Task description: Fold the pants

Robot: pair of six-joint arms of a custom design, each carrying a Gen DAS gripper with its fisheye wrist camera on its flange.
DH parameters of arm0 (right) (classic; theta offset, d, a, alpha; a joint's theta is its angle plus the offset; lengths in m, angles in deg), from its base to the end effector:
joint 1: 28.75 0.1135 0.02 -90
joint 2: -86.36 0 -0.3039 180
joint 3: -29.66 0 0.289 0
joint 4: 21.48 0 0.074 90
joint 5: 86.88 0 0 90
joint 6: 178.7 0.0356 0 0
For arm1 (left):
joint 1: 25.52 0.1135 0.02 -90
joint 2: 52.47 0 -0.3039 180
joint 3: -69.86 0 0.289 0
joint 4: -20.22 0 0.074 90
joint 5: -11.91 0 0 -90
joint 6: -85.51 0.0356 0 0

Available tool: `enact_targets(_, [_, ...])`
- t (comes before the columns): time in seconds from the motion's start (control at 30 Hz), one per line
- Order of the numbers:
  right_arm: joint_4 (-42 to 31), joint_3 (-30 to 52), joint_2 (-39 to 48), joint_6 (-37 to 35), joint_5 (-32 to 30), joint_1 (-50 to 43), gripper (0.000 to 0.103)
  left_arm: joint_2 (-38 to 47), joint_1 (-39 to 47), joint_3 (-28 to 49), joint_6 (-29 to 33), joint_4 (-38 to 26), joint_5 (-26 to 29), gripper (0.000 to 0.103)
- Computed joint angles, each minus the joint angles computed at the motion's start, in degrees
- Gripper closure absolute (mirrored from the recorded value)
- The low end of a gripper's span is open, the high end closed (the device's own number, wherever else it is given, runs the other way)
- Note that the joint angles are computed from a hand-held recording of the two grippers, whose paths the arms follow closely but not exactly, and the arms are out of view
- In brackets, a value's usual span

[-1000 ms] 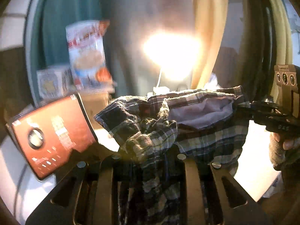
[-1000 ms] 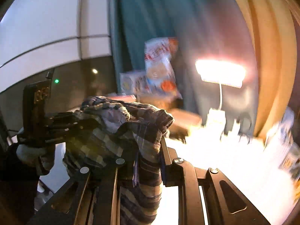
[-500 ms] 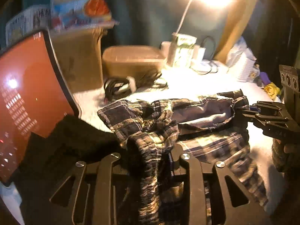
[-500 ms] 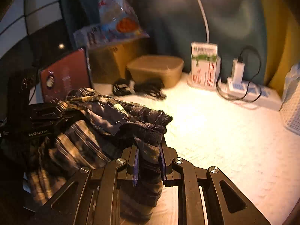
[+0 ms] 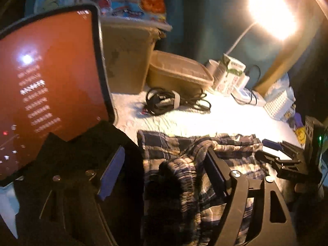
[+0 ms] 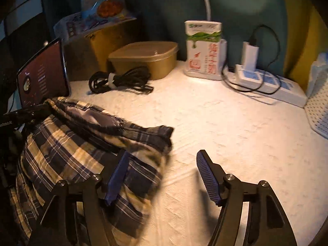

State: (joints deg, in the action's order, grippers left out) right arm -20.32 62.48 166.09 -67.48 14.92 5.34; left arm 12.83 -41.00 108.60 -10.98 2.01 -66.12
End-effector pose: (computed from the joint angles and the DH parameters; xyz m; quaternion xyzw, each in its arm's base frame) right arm 0.2022 0.1280 0.1235 -0.0648 0.9200 0.0895 0.3760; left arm 0.2185 -0.0682 0.1837 0.1119 0.9121 -0.1674 0.3571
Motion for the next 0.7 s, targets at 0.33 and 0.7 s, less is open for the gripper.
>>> enact_targets(0.33, [-15.2, -3.2, -17.3, 6.1, 10.3, 8.5, 0.032, -17.6, -9.3, -1.5, -1.8, -6.5, -11.6, 0.006])
enact_targets(0.7, [-42.7, -3.6, -36.7, 24.2, 27.0, 27.6, 0.031, -26.9, -35.2, -2.3, -11.4, -14.3, -27.5, 0.006])
